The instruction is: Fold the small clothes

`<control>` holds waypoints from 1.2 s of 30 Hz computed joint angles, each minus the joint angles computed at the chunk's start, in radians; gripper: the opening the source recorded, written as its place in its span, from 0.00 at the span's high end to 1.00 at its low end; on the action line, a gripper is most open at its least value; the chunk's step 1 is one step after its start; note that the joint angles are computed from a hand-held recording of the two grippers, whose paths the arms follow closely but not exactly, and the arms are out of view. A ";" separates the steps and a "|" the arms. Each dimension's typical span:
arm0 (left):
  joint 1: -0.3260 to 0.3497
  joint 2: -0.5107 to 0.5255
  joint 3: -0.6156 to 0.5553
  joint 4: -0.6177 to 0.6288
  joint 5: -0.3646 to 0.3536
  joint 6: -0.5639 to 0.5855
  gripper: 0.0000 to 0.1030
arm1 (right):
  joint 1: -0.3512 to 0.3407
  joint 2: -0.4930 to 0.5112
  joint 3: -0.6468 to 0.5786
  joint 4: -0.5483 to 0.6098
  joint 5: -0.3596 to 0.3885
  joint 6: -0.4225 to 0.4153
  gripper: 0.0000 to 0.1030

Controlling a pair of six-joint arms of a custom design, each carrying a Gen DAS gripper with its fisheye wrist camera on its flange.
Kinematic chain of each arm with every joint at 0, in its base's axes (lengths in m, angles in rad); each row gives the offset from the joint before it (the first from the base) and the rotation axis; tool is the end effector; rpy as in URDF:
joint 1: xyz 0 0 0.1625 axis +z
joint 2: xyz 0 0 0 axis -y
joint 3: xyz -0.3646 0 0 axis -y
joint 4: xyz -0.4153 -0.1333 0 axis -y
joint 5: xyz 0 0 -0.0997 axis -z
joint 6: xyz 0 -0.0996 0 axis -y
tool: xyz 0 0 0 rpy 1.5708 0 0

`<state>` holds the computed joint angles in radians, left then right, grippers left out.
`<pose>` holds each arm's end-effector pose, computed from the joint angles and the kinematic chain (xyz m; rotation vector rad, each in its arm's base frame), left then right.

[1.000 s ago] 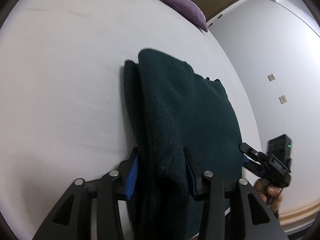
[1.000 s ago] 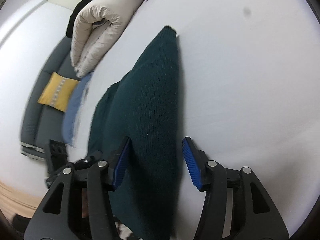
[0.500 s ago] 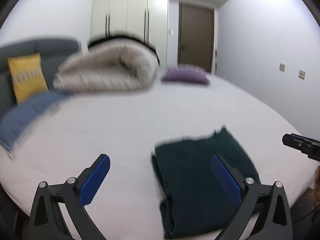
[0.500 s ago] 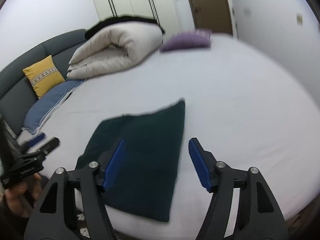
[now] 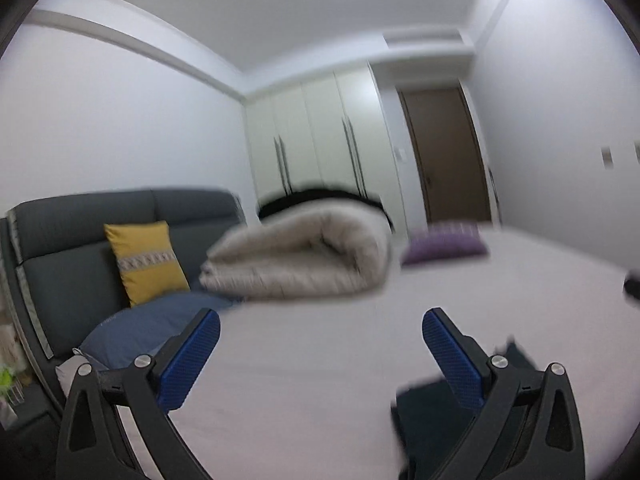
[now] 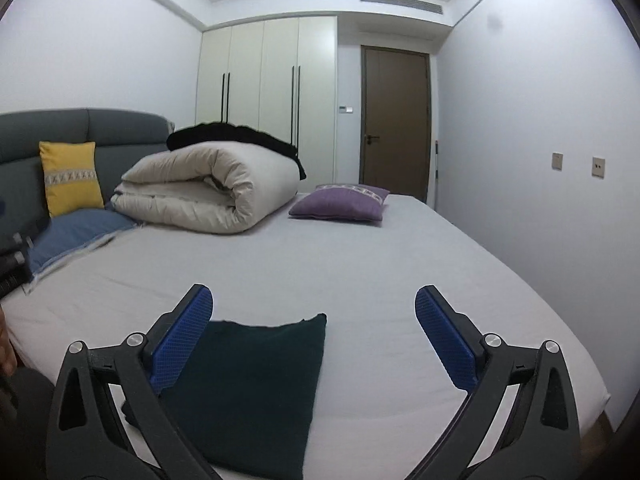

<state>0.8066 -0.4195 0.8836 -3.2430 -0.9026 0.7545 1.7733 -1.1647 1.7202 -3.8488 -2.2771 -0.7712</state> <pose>-0.4217 -0.7217 0.1906 1.0800 1.8679 -1.4515 0.1792 -0.5315 0.3884 0.1358 -1.6649 1.5570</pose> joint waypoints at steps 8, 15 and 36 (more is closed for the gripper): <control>0.029 0.002 -0.038 0.440 0.053 -0.293 0.00 | 0.036 -0.015 0.015 -0.006 -0.078 0.061 0.00; 0.067 0.025 -0.099 0.844 0.017 -0.522 0.00 | -0.010 -0.061 0.032 0.394 -0.209 0.391 0.00; 0.089 -0.003 -0.049 0.960 -0.006 -0.656 0.00 | -0.109 -0.011 0.011 0.666 -0.193 0.599 0.00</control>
<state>0.8960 -0.4228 0.8343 -2.2828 -0.9081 0.0982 1.6639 -1.1759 1.7315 -3.1824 -2.4705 -0.1723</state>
